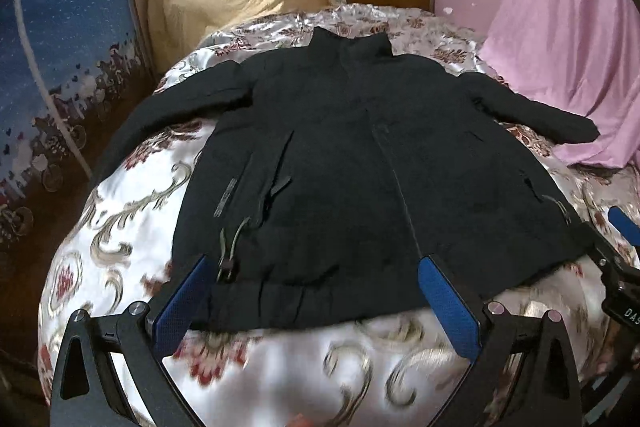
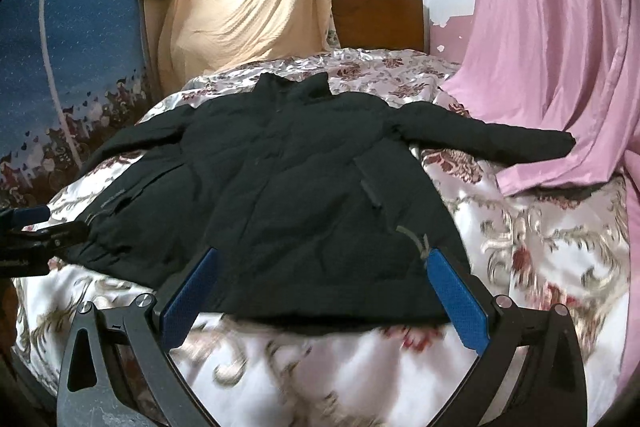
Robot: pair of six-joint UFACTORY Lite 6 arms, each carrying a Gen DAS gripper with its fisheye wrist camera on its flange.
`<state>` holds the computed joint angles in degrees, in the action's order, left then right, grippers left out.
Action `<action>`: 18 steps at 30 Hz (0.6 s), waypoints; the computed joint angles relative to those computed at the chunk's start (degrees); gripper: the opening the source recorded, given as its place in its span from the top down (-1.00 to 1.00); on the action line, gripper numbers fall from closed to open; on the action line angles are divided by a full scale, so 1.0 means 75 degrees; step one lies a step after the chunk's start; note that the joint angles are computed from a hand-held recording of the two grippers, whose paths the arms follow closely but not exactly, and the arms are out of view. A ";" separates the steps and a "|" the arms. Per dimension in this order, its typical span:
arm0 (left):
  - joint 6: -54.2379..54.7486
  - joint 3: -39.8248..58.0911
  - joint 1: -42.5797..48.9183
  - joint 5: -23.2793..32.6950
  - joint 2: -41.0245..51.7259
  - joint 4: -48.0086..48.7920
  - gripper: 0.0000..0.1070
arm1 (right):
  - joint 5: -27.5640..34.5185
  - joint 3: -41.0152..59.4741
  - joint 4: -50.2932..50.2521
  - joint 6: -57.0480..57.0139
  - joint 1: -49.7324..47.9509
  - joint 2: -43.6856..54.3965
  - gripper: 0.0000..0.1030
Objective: Fold large clothes
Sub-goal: 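Grasp the black jacket sleeve cuff with the right gripper and lift it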
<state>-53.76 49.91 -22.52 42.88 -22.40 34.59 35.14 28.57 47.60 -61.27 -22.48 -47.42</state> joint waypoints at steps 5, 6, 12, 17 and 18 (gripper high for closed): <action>0.0512 0.1742 0.0203 0.0009 0.1696 -0.0312 -0.93 | -0.0150 0.1515 0.1060 -0.1137 -0.0390 0.2231 -0.98; 0.0577 0.2020 0.0199 0.0025 0.1934 -0.0334 -0.93 | -0.0199 0.1860 0.1289 -0.1331 -0.0458 0.2727 -0.98; 0.0747 0.3743 0.0136 0.0028 0.3575 -0.0102 -0.93 | -0.0077 0.4457 0.1596 -0.0668 -0.0969 0.5545 -0.98; 0.1197 0.5352 0.0325 -0.0159 0.5159 -0.0433 -0.93 | 0.0033 0.7124 0.1092 0.0618 -0.1087 0.7922 -0.98; 0.1377 0.5801 0.0383 -0.0186 0.5583 -0.0643 -0.93 | 0.0086 0.7924 0.0902 0.0965 -0.1094 0.8541 -0.98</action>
<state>-43.44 93.41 -19.64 41.48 19.48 29.77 35.79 88.00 54.37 -54.03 -30.68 16.63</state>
